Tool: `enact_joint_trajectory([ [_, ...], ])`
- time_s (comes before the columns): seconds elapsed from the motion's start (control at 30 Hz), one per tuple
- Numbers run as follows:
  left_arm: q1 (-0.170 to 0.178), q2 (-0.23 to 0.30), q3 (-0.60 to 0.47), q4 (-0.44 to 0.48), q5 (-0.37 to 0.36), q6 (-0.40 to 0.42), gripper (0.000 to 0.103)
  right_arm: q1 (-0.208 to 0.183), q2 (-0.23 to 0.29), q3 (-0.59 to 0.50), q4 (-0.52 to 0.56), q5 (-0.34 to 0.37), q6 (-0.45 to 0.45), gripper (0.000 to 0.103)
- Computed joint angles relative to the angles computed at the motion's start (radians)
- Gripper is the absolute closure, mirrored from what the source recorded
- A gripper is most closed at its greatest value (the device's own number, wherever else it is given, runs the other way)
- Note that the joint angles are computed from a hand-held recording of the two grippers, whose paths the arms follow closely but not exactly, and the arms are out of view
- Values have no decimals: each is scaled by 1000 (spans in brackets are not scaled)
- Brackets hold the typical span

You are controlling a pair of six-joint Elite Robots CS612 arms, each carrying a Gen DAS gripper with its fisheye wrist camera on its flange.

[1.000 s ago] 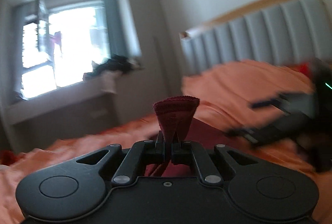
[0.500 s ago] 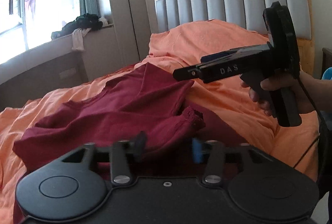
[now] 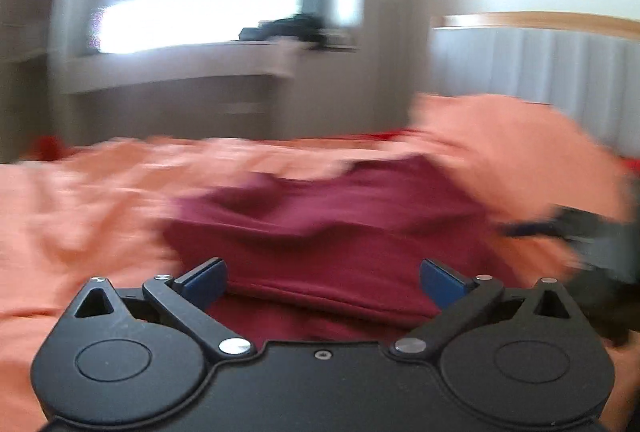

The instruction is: Fold small clothes

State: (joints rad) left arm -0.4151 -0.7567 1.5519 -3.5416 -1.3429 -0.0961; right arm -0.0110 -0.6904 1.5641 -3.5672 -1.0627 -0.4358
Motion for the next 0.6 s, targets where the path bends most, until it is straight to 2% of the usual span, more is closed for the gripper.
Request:
enact_joint_trajectory([
  [0.03,4,8,-22,22,63,-31,1,-3,2,-7,2,13,14,0],
  [0.07,13,15,-44,49,96,-76,1,-8,2,-12,1,26,27,0],
  [0.13,36,30,-78,80,119,-188,1,-14,7,-25,-23,48,73,0],
  [0.23,76,63,-131,105,117,-390,3,-24,13,-54,3,107,156,0],
  [0.33,114,93,-177,136,60,-554,8,-33,26,-89,41,164,260,0],
  [0.4,138,111,-188,105,-9,-648,16,-38,38,-120,55,204,301,2],
  [0.47,160,131,-214,126,-91,-729,23,-34,46,-156,67,200,322,9],
  [0.5,169,138,-231,162,-127,-751,32,-31,53,-183,82,205,335,13],
  [0.57,176,160,-252,162,-158,-772,43,-17,68,-245,119,206,358,23],
  [0.6,178,169,-262,163,-171,-778,45,-6,75,-283,163,208,353,27],
])
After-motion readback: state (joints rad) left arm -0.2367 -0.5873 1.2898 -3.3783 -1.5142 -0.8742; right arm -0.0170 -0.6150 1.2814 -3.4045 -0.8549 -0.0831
